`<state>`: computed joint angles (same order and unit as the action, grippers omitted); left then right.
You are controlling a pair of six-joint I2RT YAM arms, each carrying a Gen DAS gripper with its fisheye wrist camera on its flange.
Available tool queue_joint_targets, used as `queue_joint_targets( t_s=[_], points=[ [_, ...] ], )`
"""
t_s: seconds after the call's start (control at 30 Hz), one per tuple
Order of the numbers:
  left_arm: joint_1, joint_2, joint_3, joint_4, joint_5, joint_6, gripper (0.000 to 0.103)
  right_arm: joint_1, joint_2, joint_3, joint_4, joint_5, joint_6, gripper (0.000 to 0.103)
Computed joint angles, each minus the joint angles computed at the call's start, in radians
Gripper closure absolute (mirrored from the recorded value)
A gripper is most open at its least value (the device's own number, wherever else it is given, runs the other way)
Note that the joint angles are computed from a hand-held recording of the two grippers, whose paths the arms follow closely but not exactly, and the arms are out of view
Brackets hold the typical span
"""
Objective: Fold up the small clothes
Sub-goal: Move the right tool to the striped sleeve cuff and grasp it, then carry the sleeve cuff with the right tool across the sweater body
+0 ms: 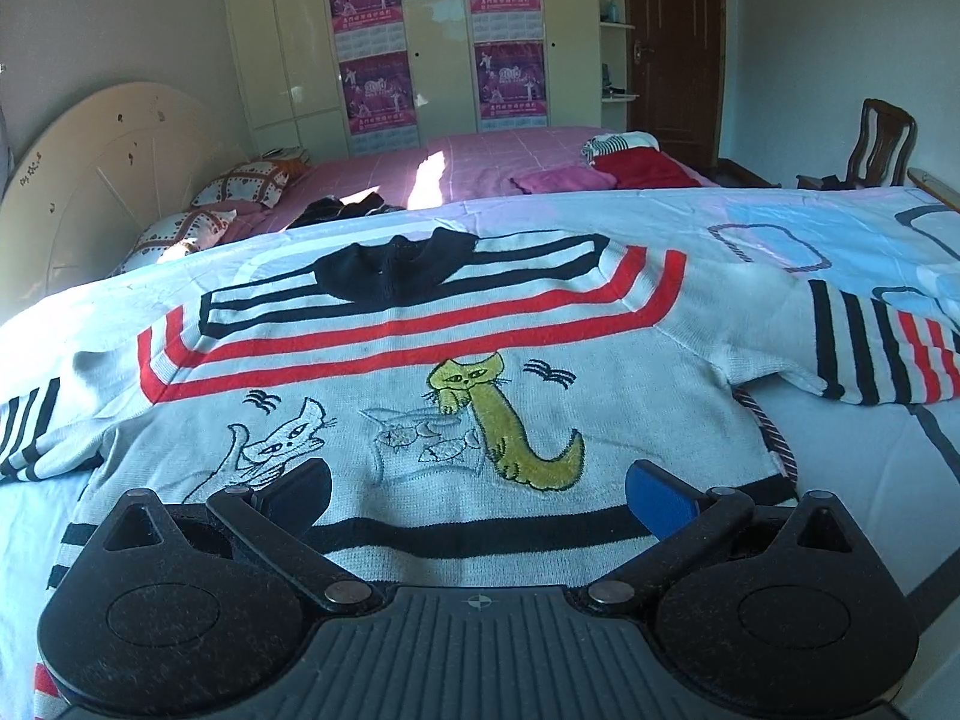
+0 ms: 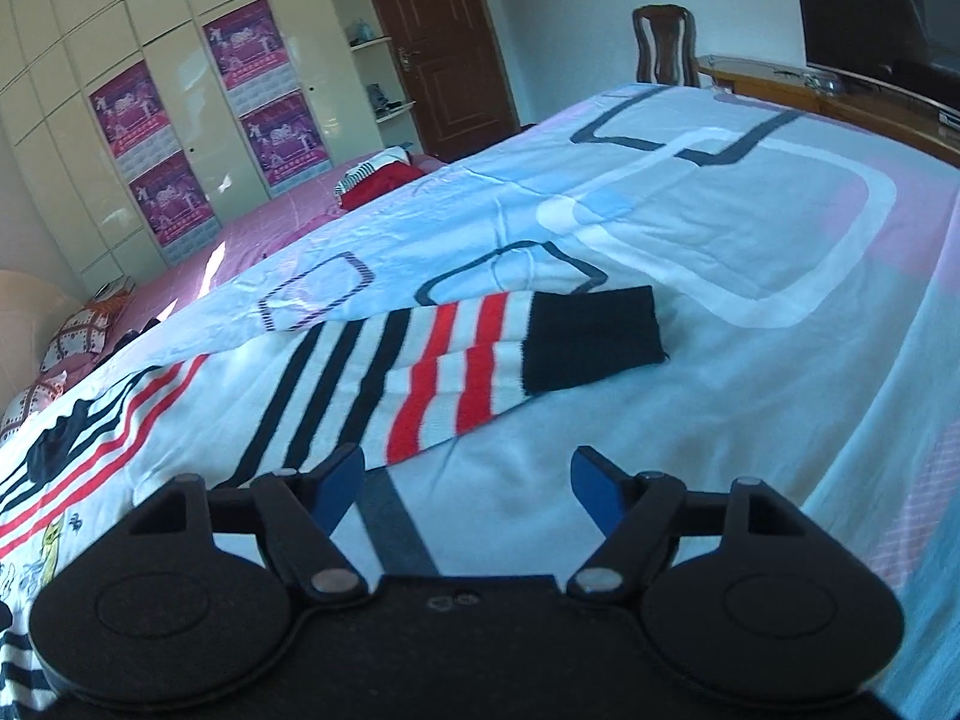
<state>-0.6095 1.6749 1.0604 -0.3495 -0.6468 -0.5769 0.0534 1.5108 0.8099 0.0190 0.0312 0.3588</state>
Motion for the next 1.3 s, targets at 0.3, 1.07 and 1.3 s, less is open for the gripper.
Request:
queue_joint_targets(
  t_s=[0.3,1.07,1.3],
  points=[
    [0.083,0.108,0.07,0.042,0.019,0.018,0.0,-0.178,0.228,0.067,0.206,-0.2,0.15,0.035],
    [0.745,-0.296,-0.397,0.256,0.333,0.4,0.0,0.169,0.287,0.345,0.11,0.167,-0.003,0.095],
    [1.018,-0.338,-0.447,0.319,0.549,0.526,0.0,0.504,0.437,0.586,0.052,0.255,-0.05,0.095]
  ],
)
